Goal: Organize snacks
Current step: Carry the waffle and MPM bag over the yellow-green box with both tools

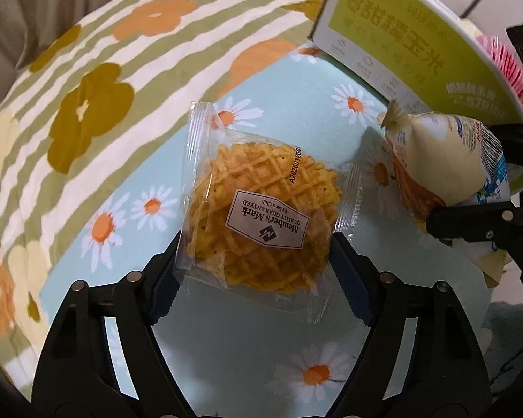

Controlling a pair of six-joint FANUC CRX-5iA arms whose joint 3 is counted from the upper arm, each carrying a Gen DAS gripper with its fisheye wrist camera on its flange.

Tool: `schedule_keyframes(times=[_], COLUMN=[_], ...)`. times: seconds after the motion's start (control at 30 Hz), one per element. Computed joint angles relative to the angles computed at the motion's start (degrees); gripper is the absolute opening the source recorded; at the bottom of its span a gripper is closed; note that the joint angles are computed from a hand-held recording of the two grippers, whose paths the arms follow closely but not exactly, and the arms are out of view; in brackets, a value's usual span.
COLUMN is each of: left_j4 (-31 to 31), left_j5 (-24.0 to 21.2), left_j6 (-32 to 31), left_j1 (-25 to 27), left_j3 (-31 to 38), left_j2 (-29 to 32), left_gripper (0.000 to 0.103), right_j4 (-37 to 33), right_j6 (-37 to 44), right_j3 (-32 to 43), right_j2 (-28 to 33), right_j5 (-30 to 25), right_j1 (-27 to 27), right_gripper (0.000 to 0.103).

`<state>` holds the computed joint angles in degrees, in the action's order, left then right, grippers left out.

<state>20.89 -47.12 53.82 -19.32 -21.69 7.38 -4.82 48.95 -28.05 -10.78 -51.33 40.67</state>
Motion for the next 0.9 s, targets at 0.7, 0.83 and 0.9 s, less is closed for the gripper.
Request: schedule_keyframes(times=[0.7,0.83,0.9], left_j4=[-5.6,-9.0,-10.9], left_j5=[-3.1,-2.5,-1.8], left_j6=[22.2,30.8,36.3], left_j1=[-1.6,-6.5,-9.7], left_j3=[6.3,11.0,14.1], left_j2=[-12.7,-11.3,-9.5], left_gripper=[0.076,0.076,0.076], right_j4=[1.2,-2.9,-6.6], right_j6=[9.8,19.0,25.5], right_j3=[3.5,5.3,7.1], right_j2=[-13.3,-16.0,-16.4], right_j5=[0.8,-2.0,-4.5], right_j1=[-2.0,-9.0,-14.7], right_gripper=[0.066,0.066,0.066])
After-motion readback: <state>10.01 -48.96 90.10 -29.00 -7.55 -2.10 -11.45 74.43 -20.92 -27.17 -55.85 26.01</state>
